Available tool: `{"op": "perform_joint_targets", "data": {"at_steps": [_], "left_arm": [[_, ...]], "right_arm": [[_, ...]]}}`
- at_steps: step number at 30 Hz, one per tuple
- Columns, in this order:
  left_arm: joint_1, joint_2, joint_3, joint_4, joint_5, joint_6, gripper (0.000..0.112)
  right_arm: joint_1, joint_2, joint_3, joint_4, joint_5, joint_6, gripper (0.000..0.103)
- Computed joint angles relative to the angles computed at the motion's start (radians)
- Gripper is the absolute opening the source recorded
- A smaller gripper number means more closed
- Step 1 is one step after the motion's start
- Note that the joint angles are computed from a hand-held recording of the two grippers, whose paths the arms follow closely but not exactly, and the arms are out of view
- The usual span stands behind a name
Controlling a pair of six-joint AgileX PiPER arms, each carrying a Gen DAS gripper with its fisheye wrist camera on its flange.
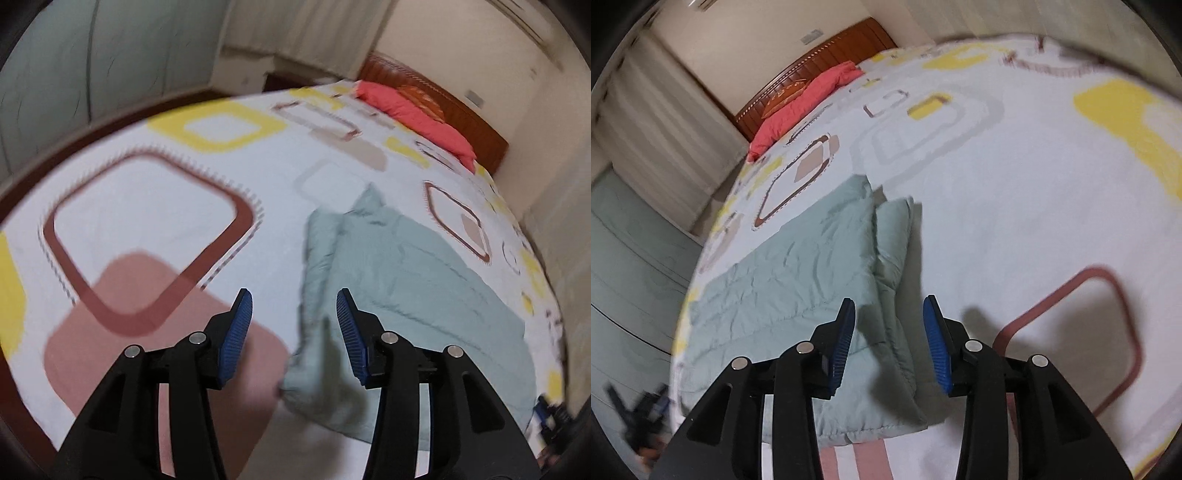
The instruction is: Fold large clothes
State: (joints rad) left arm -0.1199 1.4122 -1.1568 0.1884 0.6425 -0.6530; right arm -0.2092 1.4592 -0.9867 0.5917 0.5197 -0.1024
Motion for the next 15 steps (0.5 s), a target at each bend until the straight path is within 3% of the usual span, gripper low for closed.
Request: {"op": "perform_joint_targets", "data": {"at_steps": [2,6,15], "left_arm": [[-0.049,-0.001,-0.021,0.049,0.002,-0.023,0.046],[-0.123,0.047,-0.075,0.054,0.010,-0.021,0.046],[-0.289,0.280,-0.305,0.067,0.051,-0.019,0.046]], "right_arm": [[0.057,-0.021,-0.022,-0.125,-0.016,0.108,0.039],[0.146,-0.017,-0.070,-0.224,-0.015,0.188,0.039],[0.398,0.189,-0.310,-0.391,0.024,0.337,0.038]]}}
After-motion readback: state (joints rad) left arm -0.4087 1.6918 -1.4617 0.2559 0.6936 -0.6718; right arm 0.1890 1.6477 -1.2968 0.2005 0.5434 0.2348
